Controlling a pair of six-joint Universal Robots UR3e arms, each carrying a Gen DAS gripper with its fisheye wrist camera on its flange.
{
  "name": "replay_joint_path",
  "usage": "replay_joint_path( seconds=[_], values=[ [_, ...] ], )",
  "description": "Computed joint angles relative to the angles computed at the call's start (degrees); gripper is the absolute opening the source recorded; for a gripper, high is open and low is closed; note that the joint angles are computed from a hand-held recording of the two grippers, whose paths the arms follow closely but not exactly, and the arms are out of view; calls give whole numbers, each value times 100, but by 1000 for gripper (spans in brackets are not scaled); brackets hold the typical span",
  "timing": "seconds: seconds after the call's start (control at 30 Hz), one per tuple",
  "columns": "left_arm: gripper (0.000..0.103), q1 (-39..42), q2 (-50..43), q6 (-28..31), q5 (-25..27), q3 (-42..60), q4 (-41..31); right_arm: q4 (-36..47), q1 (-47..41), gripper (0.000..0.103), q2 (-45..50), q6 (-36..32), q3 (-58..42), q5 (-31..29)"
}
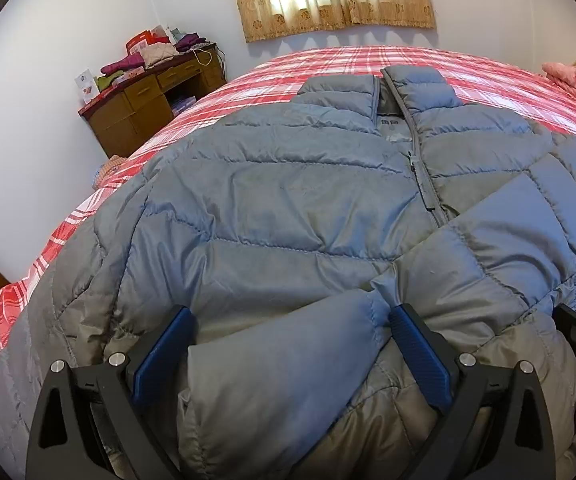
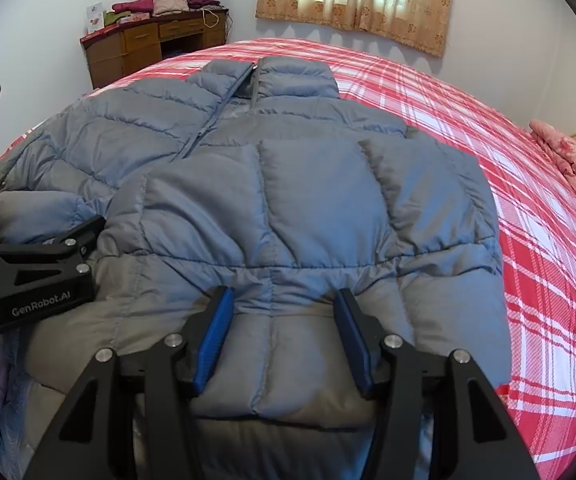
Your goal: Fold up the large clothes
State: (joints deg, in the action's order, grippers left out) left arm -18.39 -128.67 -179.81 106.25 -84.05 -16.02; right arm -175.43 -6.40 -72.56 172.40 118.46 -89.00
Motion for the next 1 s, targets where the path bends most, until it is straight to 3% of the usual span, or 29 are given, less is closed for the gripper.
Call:
replay_joint_path(
  seconds=[0.07,0.13,0.2,0.27,0.47,0.6,0.67,0.8,0.87,0.9,0.93,1.0],
  values=[
    [100,93,191,136,-231,23,-319,178,-50,62,-132,17,9,52],
    [100,246,781,209,-364,-474,-177,257,-121,69,-572,-9,256,48],
    [100,604,1732,465,-809,-1333,86,-191,-166,88,-1170,36,862,-74],
    [100,1117,2666,863,-1192,-2274,350,-483,-316,99,-1934,-96,1574,28],
    [100,3602,4330,2252,-1665,-4624,1143,-646,-412,99,-3191,-490,2880,35],
    [100,5734,5309,3225,-2583,-5676,1060,-620,-441,99,-3689,-459,3285,207],
    [100,6560,5674,3540,-3035,-5840,580,-635,-451,99,-3836,-391,3356,281],
    [100,6999,5581,3744,-3483,-5628,-457,-728,-261,99,-3689,-189,3176,161],
    [98,6932,5446,3676,-3614,-5613,-443,-742,-164,99,-3690,-152,3152,91],
    [73,6884,5379,3626,-3672,-5654,-223,-760,-144,99,-3703,-173,3146,84],
    [38,6815,5309,3663,-3656,-5614,-151,-784,-145,99,-3760,-205,3184,80],
    [23,6644,5079,3524,-3530,-5253,-191,-862,-242,99,-3862,-284,3287,94]
  ],
)
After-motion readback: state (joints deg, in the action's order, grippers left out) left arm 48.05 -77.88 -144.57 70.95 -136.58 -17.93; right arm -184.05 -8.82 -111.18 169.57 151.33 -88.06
